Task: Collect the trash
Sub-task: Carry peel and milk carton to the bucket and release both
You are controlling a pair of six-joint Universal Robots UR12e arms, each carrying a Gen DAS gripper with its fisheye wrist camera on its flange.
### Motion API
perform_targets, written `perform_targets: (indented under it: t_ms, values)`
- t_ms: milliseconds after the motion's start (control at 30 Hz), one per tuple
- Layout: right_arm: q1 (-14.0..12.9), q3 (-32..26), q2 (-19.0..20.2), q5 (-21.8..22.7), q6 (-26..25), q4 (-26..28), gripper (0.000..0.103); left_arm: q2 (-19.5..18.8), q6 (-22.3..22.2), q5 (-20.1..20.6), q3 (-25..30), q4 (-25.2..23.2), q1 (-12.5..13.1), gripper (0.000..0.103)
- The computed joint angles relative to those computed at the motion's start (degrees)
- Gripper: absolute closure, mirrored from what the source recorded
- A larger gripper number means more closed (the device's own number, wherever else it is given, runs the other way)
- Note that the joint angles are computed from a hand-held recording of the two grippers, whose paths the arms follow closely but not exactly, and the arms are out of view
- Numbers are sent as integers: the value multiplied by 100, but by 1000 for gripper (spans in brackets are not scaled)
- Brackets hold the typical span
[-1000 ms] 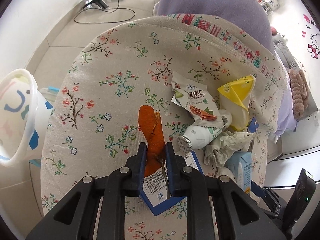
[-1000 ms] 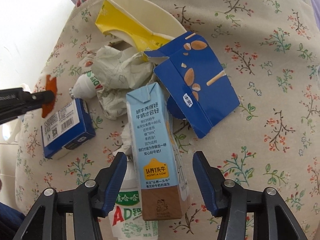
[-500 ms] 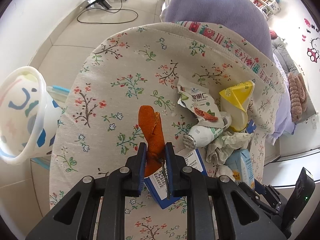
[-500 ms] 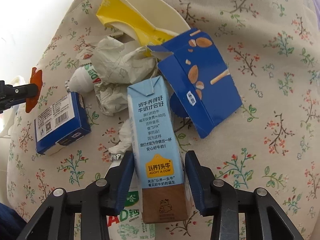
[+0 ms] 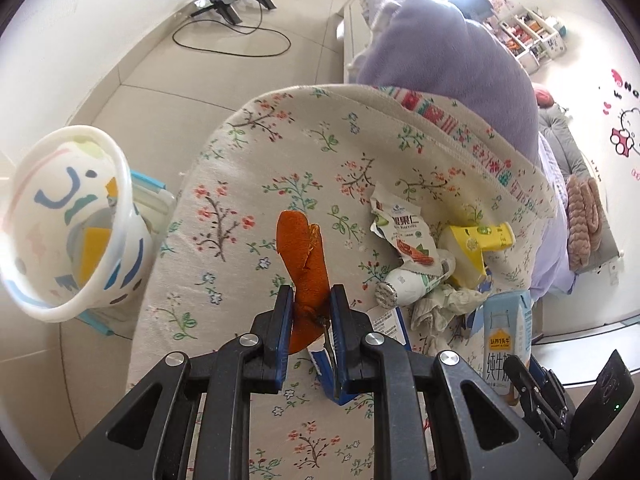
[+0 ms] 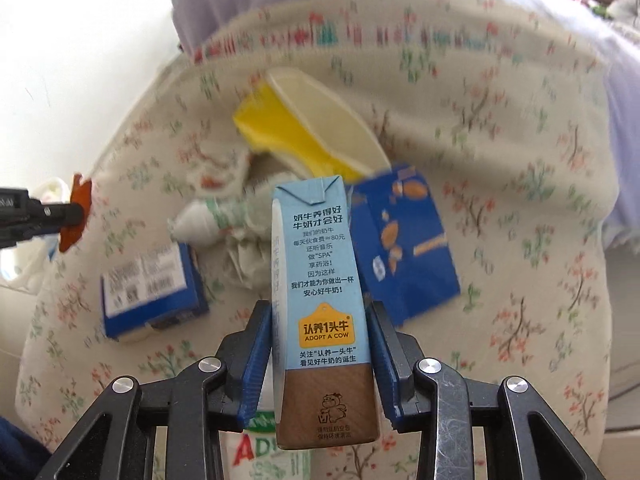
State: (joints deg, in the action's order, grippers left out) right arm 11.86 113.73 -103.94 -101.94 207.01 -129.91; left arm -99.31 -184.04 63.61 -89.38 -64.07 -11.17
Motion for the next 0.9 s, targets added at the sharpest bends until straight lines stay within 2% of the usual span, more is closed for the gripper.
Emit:
perform_targets:
  t_ms: [233, 367, 533, 667, 800, 900]
  values:
    - [34, 19, -23, 61, -72, -607, 61, 52, -302, -34, 4, -21, 288, 83]
    - [11, 5, 33, 409, -135, -931, 61, 63, -559, -138, 34, -67, 556, 83]
    - [155, -128, 240, 533, -203, -993, 61, 43, -939, -23, 71, -83, 889, 83]
    - [200, -283, 476, 989, -199, -1121, 61, 45, -1177, -135, 16, -177, 1103, 83]
    - [287, -521, 840, 1565, -248, -1260, 61, 23, -1227, 62, 8, -163, 1161, 83]
    - [371, -727, 1143, 1885, -222, -1282, 61, -22, -1280, 65, 2, -228, 1226, 83]
